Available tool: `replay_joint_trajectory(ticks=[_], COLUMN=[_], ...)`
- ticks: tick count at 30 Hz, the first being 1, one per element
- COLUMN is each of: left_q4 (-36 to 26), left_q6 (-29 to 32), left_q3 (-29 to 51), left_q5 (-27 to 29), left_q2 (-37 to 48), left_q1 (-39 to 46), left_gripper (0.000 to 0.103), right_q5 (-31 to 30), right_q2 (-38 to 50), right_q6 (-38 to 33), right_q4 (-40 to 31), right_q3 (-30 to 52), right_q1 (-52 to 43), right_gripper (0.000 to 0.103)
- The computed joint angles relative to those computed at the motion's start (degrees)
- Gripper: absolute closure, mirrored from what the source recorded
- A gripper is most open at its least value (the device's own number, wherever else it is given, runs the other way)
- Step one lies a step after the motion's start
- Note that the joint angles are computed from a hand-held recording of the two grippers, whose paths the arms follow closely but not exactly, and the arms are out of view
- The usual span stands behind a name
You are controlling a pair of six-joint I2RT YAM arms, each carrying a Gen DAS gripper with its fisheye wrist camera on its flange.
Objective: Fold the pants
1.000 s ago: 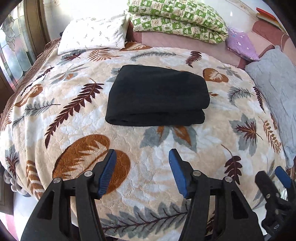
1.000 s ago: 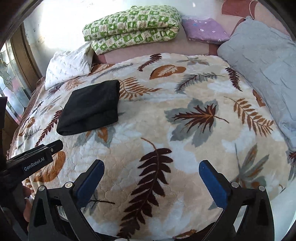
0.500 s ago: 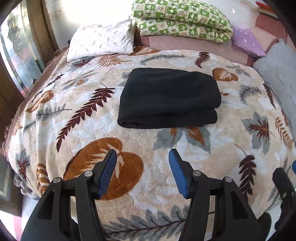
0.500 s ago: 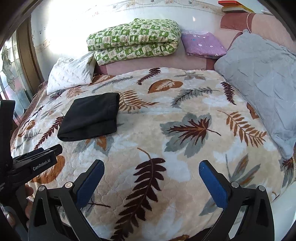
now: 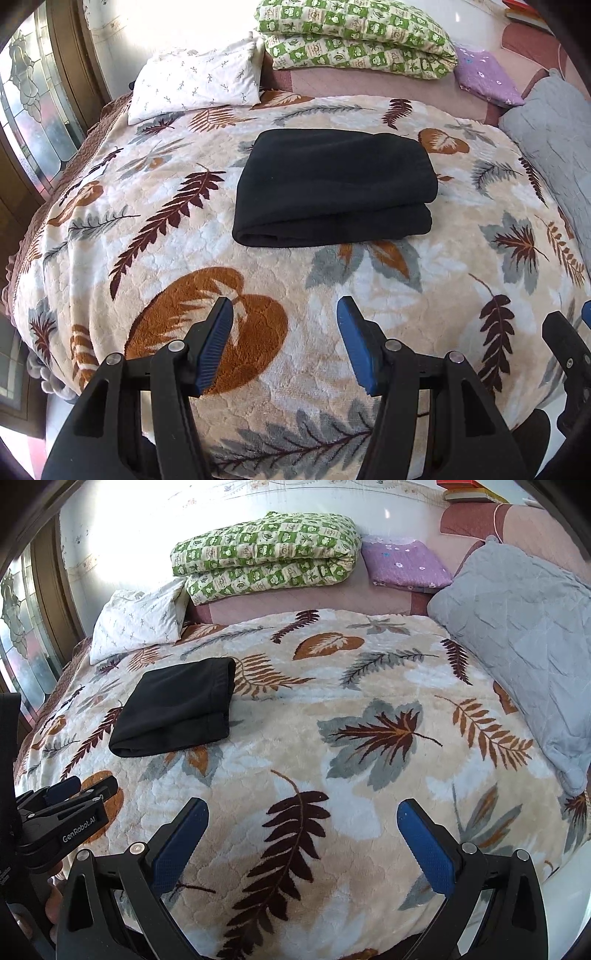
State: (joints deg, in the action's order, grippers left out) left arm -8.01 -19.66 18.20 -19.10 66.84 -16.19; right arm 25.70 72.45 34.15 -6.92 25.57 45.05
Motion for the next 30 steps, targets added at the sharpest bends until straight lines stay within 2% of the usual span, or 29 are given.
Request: replay_joint_trajectory(ticks=[4,9,13,18,21,30], left_q4=[-0.03,-0.26,1.59,0.56,-0.49,-1.85], left_q6=[0.89,3.78,6.12,7.63,7.73,4.55], left_q3=[-0.35,-2.73,-5.10,-4.62,-3.74,-4.80], left_q5=[1.08,6.65,8.56,10.01,12.70,10.08], left_q2=[-0.32,-3.97,-6.58,-6.33,-5.40,-9.73], left_q1=[1.16,6.44,9.66,10.88,12.17,9.46], left_gripper=[0.045,0.045,0.045,0.045,0.045,0.045], right_q5=[-0.15,-0.22,0.38,-0.70,-0.50,-1.02], right_q2=[0.64,1.46,1.11,2.81,3.09,1.75], right_q6=[-0.33,-0.57,-1.23,-1.31,-1.73,-1.82], right_q4=[-0.09,-0.24,0.53,1.91,2.21,2.17], right_q3=[0.45,1.27,1.18,1.53,1.66,0.91], right_q1=[0.09,0.85,1.48,1.40,1.65,0.68], right_gripper=[0.000,0.000,0.000,0.000,0.000,0.000])
